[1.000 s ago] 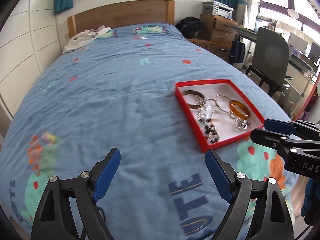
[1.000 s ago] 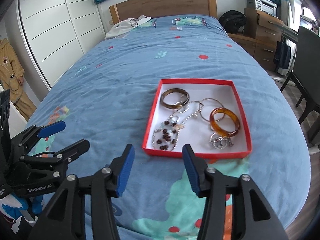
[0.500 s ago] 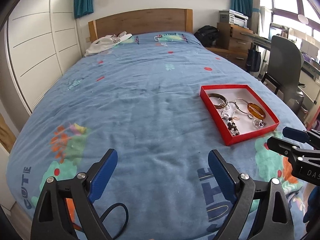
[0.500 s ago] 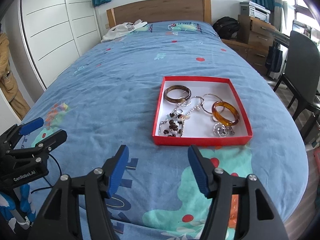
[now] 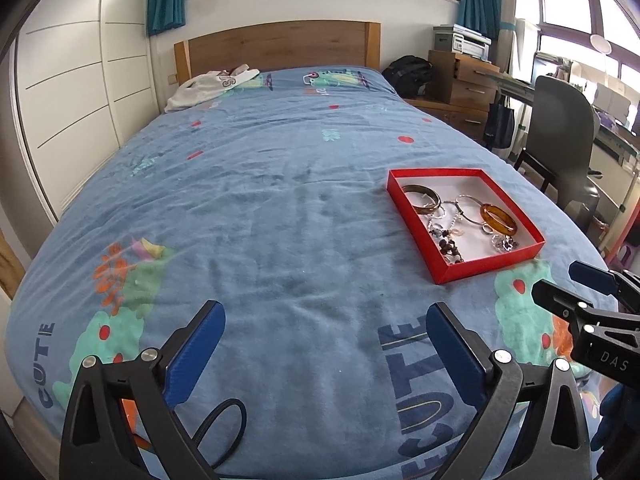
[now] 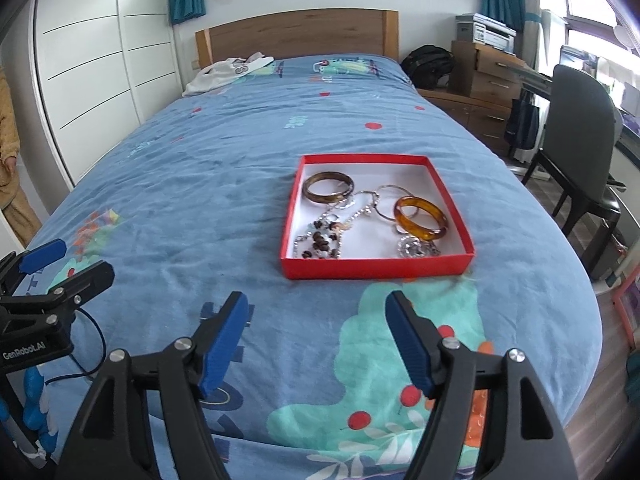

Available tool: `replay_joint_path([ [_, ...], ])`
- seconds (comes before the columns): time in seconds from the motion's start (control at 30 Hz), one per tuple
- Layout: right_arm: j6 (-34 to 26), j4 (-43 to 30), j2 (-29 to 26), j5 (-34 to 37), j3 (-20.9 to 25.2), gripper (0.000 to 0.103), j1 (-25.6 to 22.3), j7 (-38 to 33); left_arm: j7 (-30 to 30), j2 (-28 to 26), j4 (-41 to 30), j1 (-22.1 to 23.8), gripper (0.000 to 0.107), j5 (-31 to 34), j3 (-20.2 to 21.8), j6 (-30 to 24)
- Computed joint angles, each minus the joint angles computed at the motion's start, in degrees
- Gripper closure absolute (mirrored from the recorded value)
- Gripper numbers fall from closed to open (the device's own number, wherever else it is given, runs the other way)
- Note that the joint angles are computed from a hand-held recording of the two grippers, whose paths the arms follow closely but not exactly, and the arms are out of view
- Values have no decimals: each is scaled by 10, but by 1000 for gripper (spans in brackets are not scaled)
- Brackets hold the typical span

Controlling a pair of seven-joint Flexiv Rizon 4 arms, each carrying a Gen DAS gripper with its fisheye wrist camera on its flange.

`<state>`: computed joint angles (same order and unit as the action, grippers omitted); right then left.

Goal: Organize jewelry

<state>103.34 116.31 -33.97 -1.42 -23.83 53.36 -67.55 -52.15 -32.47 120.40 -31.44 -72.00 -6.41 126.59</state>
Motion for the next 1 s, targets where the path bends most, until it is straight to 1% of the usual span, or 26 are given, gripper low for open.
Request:
replay_joint_path([
  [0.1,-1,5,-3,5,-11,33,8,3,-5,-1,4,1,7,9,0,0],
  [0.47,-1,12,-8,13,-25,33,18,5,-28,-2,12,-3,6,31,12,-6],
  [1.0,1,13,-9,14,-30,33,22,7,-25,-5,13,-5,6,25,13,0],
])
